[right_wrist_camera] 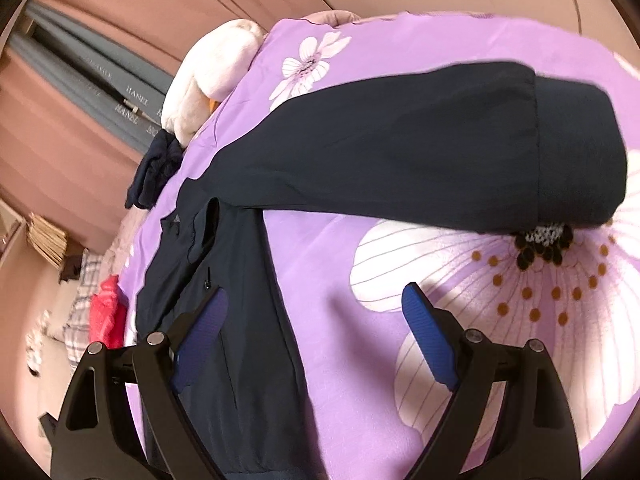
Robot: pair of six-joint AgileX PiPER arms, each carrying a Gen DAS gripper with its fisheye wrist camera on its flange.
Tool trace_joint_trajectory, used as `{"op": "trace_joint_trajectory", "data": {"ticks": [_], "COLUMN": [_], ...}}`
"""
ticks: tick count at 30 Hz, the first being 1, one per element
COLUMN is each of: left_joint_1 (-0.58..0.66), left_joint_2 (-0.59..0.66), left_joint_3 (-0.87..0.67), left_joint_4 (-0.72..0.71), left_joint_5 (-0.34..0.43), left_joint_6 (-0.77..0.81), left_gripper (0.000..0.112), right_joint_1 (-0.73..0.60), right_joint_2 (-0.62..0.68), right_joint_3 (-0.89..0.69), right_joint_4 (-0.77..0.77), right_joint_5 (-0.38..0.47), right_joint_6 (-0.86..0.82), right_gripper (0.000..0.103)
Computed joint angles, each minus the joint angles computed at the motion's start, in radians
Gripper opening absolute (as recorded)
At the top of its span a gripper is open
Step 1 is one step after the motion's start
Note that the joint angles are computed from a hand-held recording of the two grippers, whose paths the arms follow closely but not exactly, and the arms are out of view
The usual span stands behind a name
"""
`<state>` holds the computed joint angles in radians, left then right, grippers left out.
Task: Fold large clothes
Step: 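Grasp the other sleeve cuff with the right gripper and lift it, then fold the held sleeve across the jacket body with the right gripper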
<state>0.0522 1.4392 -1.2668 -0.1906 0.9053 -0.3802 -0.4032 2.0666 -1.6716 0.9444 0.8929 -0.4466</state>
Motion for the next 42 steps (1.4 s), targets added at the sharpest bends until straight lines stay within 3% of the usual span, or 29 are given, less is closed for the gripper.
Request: {"op": "trace_joint_trajectory", "data": {"ticks": [9,15,20,23,25,27,30,35,42], "left_joint_1": [-0.023,-0.003,0.027,0.045,0.061,0.074,0.094,0.098,0.104], "left_joint_2": [0.033,0.015,-0.004,-0.019,-0.028,-0.031,-0.028,-0.012,0.014], "left_joint_3": [-0.050,-0.044,-0.020,-0.006,-0.001,0.002,0.000,0.001,0.004], "left_joint_4": [0.048,0.049,0.028,0.022,0.022,0.017,0.002,-0.019,-0.053], "left_joint_5": [0.025,0.015,0.010,0.009,0.011,0.012,0.012,0.008,-0.002], "left_joint_6": [-0.038,-0.042,-0.029,-0.017,-0.010,-0.005,0.011,0.034,0.062], "left_gripper": [0.101,0.101,0.101,0.101,0.101,0.101,0.101,0.101,0.101], "right_joint_1": [-0.033,-0.022,0.008,0.012,0.012,0.006,-0.014,-0.006,0.068], "right_joint_2": [0.084,0.093,0.097,0.118,0.124,0.136,0.159,0.138,0.068], "right_joint_3": [-0.037,-0.038,0.004,-0.024,-0.036,-0.052,-0.076,-0.110,-0.247], "right_joint_4": [0.104,0.137,0.252,0.254,0.217,0.162,0.088,-0.058,-0.350], "right_joint_5": [-0.072,-0.253,-0.485,-0.546,-0.564,-0.558,-0.518,-0.495,-0.501], "right_joint_6": [0.063,0.159,0.253,0.348,0.431,0.517,0.609,0.606,0.541], "right_gripper": [0.089,0.089,0.089,0.088,0.078,0.054,0.028,0.008,0.005]}}
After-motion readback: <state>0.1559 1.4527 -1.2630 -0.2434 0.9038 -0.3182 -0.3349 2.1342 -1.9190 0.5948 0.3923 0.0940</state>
